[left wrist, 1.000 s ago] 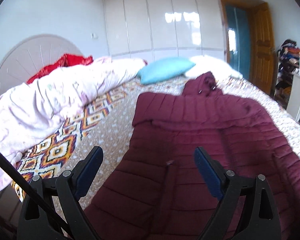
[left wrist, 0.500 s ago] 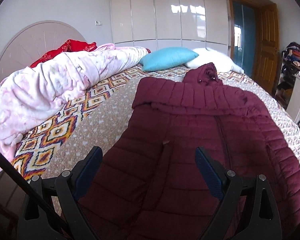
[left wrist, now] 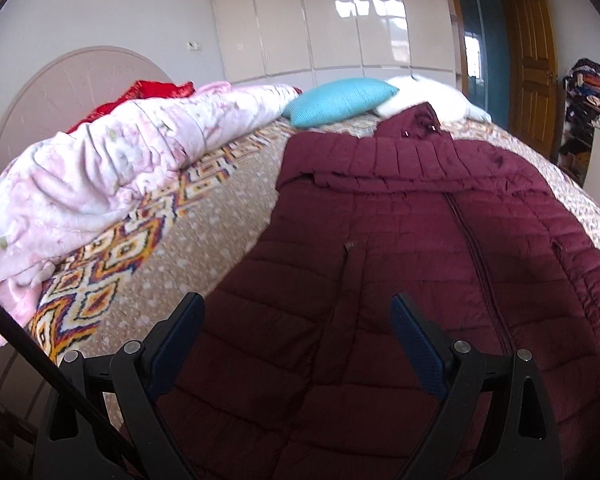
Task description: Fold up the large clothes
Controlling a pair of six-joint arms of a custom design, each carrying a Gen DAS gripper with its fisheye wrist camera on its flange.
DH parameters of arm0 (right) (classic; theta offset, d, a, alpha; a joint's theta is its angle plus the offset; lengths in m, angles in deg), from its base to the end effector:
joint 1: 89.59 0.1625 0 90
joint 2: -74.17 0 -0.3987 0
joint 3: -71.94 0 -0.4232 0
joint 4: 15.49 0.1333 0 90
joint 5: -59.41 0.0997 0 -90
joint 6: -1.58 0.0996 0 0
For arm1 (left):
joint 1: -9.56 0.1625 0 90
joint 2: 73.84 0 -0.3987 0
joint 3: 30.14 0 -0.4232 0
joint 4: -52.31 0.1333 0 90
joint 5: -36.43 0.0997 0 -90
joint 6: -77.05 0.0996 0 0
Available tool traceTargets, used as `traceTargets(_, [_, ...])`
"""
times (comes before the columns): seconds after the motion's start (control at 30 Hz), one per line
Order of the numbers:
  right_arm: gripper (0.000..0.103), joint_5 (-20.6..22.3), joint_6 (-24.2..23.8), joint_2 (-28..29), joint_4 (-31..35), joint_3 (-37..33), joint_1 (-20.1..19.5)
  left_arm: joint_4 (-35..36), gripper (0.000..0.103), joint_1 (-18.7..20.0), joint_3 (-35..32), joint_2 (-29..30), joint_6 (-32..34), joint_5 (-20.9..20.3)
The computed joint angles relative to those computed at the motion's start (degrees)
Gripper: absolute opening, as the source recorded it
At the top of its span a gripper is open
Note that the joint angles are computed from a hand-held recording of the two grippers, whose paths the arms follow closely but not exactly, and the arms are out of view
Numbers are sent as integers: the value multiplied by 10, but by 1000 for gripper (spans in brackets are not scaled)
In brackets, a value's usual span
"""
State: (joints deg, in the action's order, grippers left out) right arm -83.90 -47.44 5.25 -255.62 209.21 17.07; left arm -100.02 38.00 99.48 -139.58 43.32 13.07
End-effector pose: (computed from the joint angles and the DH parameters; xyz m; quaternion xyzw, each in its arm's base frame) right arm 0.1580 -0.3417 0.2313 0.1197 -0.7269 0.4674 0.4887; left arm -0.2875 -0.4113 0.1038 0.2081 0.8092 -0.3983 0.3784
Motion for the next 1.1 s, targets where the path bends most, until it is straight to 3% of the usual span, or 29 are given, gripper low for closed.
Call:
traceTargets(0.3, [97, -17, 140, -25, 194, 29, -39, 114, 92, 47, -34, -5, -52, -99])
traceTargets(0.43, [97, 3, 194, -57, 247, 52, -64, 124, 92, 62, -37, -7, -66, -129])
traceTargets(0.53, [98, 25, 222, -90, 273, 73, -80, 133, 92, 61, -37, -7, -72, -129])
traceTargets(1.0, [98, 3, 229, -139, 281, 115, -73, 198, 93, 57, -54, 1, -96, -117])
traceTargets(1.1, [98, -2, 243, -157, 297, 124, -72, 204, 94, 55, -55, 6, -68, -108])
